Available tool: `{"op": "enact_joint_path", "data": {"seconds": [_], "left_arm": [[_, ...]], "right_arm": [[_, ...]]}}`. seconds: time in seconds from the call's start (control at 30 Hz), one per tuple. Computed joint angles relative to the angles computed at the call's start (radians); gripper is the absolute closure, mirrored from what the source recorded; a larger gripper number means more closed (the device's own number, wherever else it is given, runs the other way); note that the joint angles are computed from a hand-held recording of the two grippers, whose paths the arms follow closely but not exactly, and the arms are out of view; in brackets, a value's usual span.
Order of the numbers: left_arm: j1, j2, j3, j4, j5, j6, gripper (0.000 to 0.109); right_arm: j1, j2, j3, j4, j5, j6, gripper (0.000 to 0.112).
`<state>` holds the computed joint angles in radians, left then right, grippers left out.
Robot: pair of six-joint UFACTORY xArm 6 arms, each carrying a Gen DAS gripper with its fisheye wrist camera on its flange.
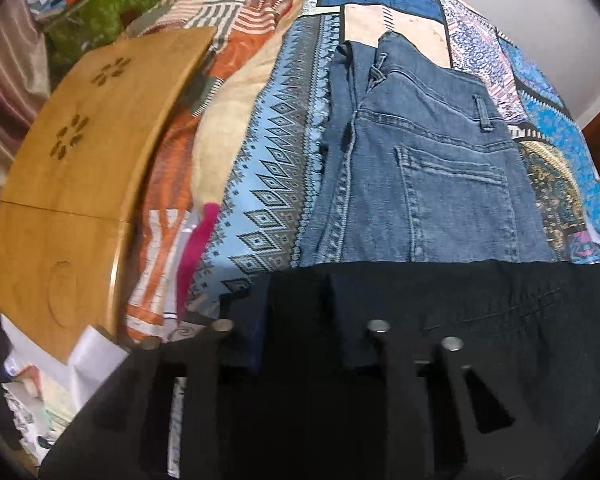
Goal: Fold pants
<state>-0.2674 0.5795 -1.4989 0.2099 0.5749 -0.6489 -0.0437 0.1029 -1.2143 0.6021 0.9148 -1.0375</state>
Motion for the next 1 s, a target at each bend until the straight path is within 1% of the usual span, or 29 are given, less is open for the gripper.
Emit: {"op": "enact_joint_path", "data": {"seconds": [0.03,0.07,0.1,0.13,0.2,0.33,0.37,0.43,0.5,0.6,0.63,0.7,0.83,1.0], "left_arm": [[-0.002,-0.01,0.008,0.004,0.0,-0.008,0.088],[-0.002,-0.021,0.018,0.014,-0.003,-0.017,0.091],[-0.008,-0.039,0.032,0.046,-0.005,-0.042,0.094],[-0.011,-0.052,0.04,0.071,-0.004,-0.058,0.095],[-0.024,-0.081,0.054,0.162,0.01,-0.117,0.097],[-0.033,-0.169,0.1,0.335,0.02,-0.252,0.099],[-0.029,-0.193,0.108,0.364,0.01,-0.281,0.099],[-0.027,-0.219,0.111,0.377,0.003,-0.275,0.099],[-0.031,-0.247,0.12,0.393,0.005,-0.271,0.099],[-0.044,-0.301,0.167,0.422,0.0,-0.27,0.1],[-0.049,-0.324,0.191,0.439,-0.003,-0.282,0.102],[-0.057,-0.381,0.253,0.453,-0.02,-0.294,0.102],[-0.077,-0.519,0.399,0.506,-0.056,-0.363,0.102],[-0.133,-0.687,0.548,0.569,-0.025,-0.427,0.103]], "right_arm": [[0.002,-0.009,0.008,-0.005,-0.003,0.001,0.088],[0.005,-0.012,0.01,-0.014,-0.011,0.003,0.096],[0.008,-0.022,0.023,-0.024,-0.025,0.006,0.106],[0.008,-0.03,0.031,-0.027,-0.033,0.009,0.106],[0.0,-0.052,0.052,-0.006,-0.042,0.003,0.107],[0.001,-0.099,0.081,0.054,-0.127,0.017,0.108],[0.001,-0.106,0.078,0.069,-0.137,0.02,0.108],[0.009,-0.128,0.086,0.093,-0.175,0.017,0.108],[0.013,-0.151,0.092,0.102,-0.187,0.023,0.108],[0.004,-0.193,0.109,0.112,-0.17,0.025,0.108],[-0.005,-0.216,0.12,0.118,-0.149,0.026,0.108],[-0.019,-0.258,0.144,0.121,-0.119,0.024,0.108],[-0.038,-0.37,0.225,0.122,-0.077,0.009,0.108],[-0.075,-0.517,0.317,0.128,0.005,0.006,0.108]]}}
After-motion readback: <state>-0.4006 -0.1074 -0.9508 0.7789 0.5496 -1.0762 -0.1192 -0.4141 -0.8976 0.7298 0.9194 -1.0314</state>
